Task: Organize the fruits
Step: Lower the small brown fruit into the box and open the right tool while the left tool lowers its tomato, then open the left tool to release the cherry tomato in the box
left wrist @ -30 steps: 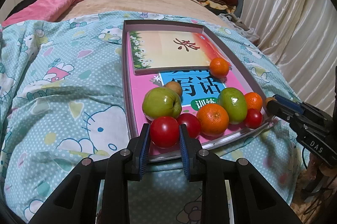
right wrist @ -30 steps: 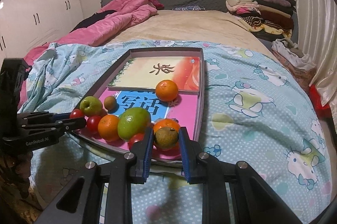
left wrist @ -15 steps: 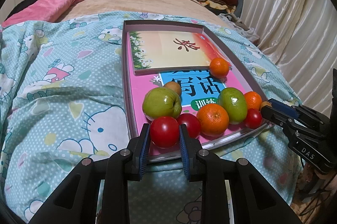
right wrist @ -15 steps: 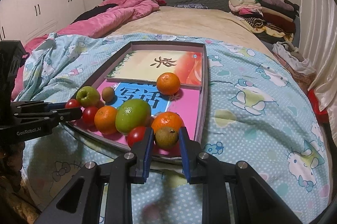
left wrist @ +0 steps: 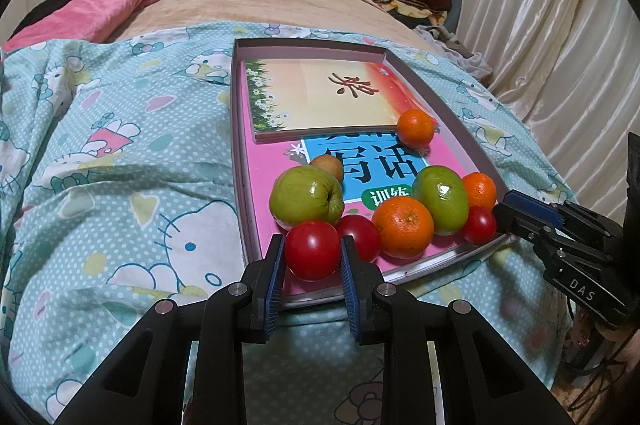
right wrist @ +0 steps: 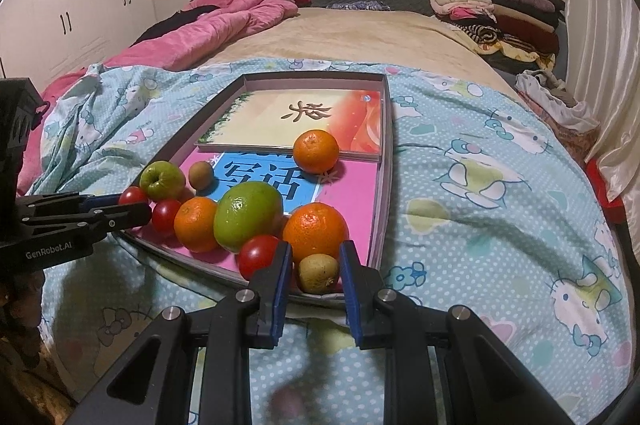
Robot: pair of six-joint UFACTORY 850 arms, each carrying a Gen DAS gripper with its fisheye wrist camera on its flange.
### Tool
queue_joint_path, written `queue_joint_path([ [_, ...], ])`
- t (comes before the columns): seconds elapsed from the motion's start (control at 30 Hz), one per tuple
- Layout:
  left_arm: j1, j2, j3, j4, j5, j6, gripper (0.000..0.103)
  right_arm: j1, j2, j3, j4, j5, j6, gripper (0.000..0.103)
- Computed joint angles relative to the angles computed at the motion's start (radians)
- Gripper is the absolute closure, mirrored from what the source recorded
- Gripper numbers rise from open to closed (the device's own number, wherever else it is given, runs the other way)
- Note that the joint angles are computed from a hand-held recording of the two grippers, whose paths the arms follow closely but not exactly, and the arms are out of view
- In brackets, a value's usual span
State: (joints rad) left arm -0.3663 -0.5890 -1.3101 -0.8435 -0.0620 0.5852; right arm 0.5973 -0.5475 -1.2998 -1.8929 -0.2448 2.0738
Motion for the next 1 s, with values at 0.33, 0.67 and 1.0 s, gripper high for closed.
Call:
queue_joint_path([
  [0.33, 0.000, -0.001, -0.001, 0.005, 0.000, -0.003, 0.076, 0.002, 0.014, 0.016, -0.166, 0.001, 0.176, 0.048],
  [0.67, 0.000, 0.000, 0.000, 0.013, 0.001, -0.010, 0.076, 0.011, 0.017, 0.020, -0.183, -0.021, 0.190, 0.040],
  [1.0, -0.005, 0.008, 0.005, 0.105, 0.006, -0.095, 0.075, 0.011, 0.019, 0.024, -0.194, -0.036, 0.217, 0.032],
])
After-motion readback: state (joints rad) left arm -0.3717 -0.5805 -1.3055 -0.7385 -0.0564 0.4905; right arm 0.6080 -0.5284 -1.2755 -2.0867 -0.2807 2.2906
